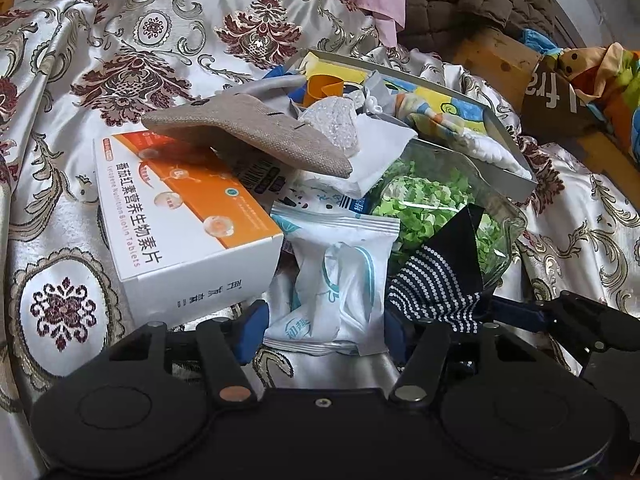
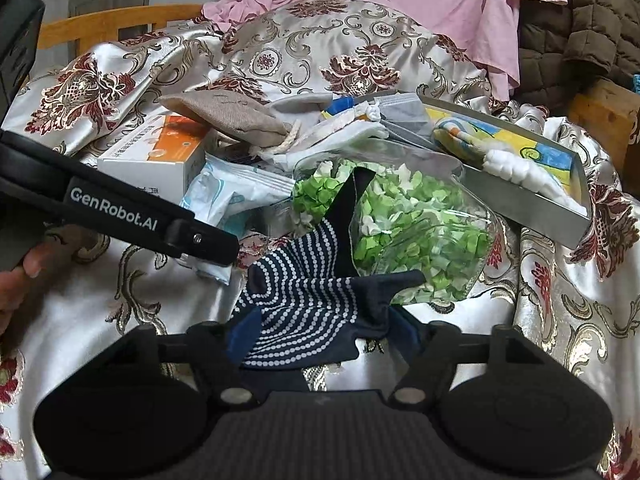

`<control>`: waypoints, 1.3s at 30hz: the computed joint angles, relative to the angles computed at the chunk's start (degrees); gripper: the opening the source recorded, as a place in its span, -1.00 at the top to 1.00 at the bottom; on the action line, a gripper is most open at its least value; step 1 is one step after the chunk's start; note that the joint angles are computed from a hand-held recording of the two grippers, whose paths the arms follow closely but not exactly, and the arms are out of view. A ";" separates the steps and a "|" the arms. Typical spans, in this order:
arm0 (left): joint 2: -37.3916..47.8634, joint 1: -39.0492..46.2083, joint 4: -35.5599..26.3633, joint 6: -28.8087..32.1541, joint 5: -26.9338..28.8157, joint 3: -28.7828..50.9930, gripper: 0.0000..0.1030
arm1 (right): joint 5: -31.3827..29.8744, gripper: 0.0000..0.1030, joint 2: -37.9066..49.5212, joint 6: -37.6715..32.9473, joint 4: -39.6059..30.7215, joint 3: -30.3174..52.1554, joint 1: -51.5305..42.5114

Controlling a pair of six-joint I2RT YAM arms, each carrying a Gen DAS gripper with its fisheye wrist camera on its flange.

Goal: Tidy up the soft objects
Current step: 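Grasp the white wipes packet with the left tool while the right tool grasps the navy striped sock, then lift the packet and navy sock and carry both tools over the frog tray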

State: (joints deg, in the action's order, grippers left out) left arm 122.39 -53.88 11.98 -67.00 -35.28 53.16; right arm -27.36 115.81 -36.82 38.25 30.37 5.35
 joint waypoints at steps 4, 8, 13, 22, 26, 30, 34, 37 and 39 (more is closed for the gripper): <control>-0.18 -0.43 0.06 -0.06 -0.23 -0.21 -0.18 | 1.80 -0.12 0.62 -0.52 1.84 -0.61 0.94; -0.44 -1.12 0.18 -0.43 -1.22 -0.73 -0.14 | 3.84 0.16 0.60 -0.85 4.75 -2.12 1.72; -0.63 -2.40 -0.92 -0.55 -2.67 -0.63 -0.13 | 4.15 0.66 -0.24 -1.59 6.08 -3.76 1.59; -2.14 -5.37 -3.23 -2.44 -5.90 -1.24 -0.10 | 4.95 0.81 -3.12 -3.61 11.90 -9.51 1.56; -3.31 -7.11 -4.63 -4.12 -7.80 -1.69 -0.04 | 2.76 0.81 -6.17 -3.13 13.38 -11.78 -0.58; -4.10 -8.81 -6.61 -6.33 -9.12 -1.77 -0.03 | 0.99 0.81 -8.65 -2.27 14.39 -13.24 -2.28; -4.04 -9.67 -8.46 -7.64 -9.87 -1.35 -0.03 | -0.91 0.81 -10.66 -1.27 15.29 -14.59 -3.95; -3.88 -9.91 -9.02 -7.76 -10.67 -1.10 -0.02 | -2.65 0.81 -11.57 -0.85 16.15 -15.40 -5.33; -4.29 -10.18 -8.14 -7.81 -11.26 -1.79 -0.01 | -3.39 0.81 -11.92 -0.55 17.06 -15.86 -5.76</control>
State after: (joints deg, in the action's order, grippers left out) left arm 118.09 -64.06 3.84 -74.81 -46.54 51.37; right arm -30.75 103.89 -37.37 55.30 14.51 -0.41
